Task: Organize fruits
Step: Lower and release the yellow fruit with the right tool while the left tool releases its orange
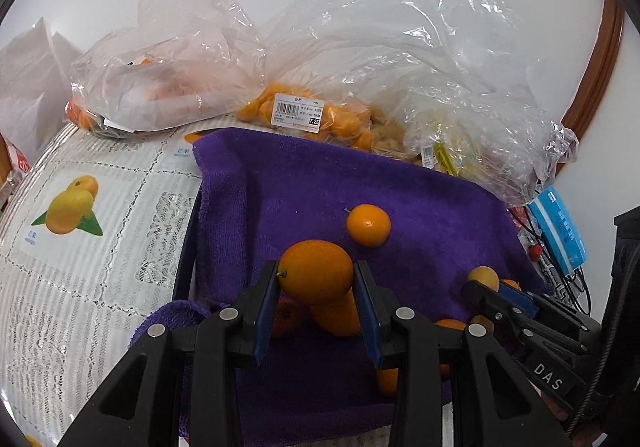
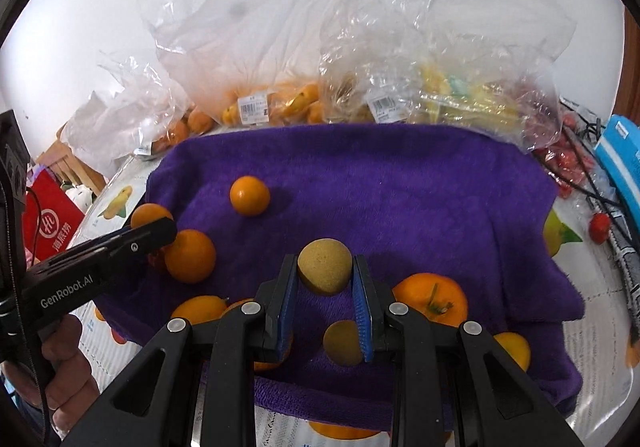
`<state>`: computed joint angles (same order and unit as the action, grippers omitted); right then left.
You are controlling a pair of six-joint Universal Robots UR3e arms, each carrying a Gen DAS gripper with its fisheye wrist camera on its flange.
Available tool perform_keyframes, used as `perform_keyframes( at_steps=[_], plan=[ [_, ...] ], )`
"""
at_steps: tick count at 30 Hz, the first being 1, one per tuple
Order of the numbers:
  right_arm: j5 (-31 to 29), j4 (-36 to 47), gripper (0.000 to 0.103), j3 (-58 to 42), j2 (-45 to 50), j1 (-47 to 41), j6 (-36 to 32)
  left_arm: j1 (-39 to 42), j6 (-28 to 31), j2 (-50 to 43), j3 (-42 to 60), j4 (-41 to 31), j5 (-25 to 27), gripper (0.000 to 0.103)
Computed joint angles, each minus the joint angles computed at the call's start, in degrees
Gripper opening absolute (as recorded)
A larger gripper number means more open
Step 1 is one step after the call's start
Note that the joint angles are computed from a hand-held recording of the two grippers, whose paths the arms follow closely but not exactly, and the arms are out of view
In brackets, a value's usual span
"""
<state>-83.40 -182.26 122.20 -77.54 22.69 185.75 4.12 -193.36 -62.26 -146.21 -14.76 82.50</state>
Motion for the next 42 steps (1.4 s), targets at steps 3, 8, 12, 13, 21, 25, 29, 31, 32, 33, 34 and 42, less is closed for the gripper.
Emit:
perform_keyframes(
  at_steps=[3, 8, 12, 13, 21, 25, 29, 31, 32, 33, 34, 42],
  plan=[
    [-1.1, 0.0, 0.027, -0.8, 1.1, 0.7, 0.2, -0.6, -0.2, -1.0, -0.3, 1.7, 0.9, 0.035],
    [-2.5, 0.8, 0.027, -2.7, 3.3, 1.4, -0.1, -1.2, -0.4, -2.6, -0.3, 3.4, 1.5, 0.035],
    [-3.2, 0.8, 0.027, -3.4, 4.3, 2.0, -0.4, 0.0, -0.2, -2.0, -1.1, 3.8, 0.0, 0.036],
    [-3.3, 0.8, 0.027, -3.5, 4.4, 2.0, -0.5, 0.5, 0.0, -1.6, -1.6, 4.0, -0.5, 0.036],
    [-4.6, -0.3, 0.027, -3.4, 4.8, 2.9, -0.5, -1.9, -0.3, -3.8, -1.5, 7.3, 1.5, 0.035],
    [-2.6, -0.7, 0.027, -2.0, 3.7, 1.9, -0.7, -2.0, 0.6, -4.4, -1.3, 7.6, 0.9, 0.04],
    [0.4, -1.2, 0.029, -0.2, 1.9, 0.1, -0.2, -0.1, 1.1, -3.1, -1.9, 6.6, -2.0, 0.045],
    [0.0, -1.8, 0.033, 0.4, 1.3, 0.4, -0.3, 0.6, 1.0, -2.3, -2.7, 7.5, -2.8, 0.05],
    [-0.2, -2.6, 0.035, 0.8, 0.9, 0.5, -0.2, 0.6, 1.0, -2.1, -3.0, 8.1, -2.8, 0.051],
    [-0.1, -3.6, 0.039, 1.4, 0.5, 0.4, -0.2, 0.6, 1.0, -1.9, -3.1, 8.3, -2.8, 0.051],
    [-0.1, -4.3, 0.04, 1.8, 0.2, 0.4, -0.3, 0.5, 0.9, -1.7, -3.2, 8.5, -2.6, 0.051],
    [3.8, -4.9, 0.043, 3.2, -1.2, -1.7, -0.3, 0.7, 0.4, -0.7, -3.7, 8.9, -2.1, 0.052]
  ],
)
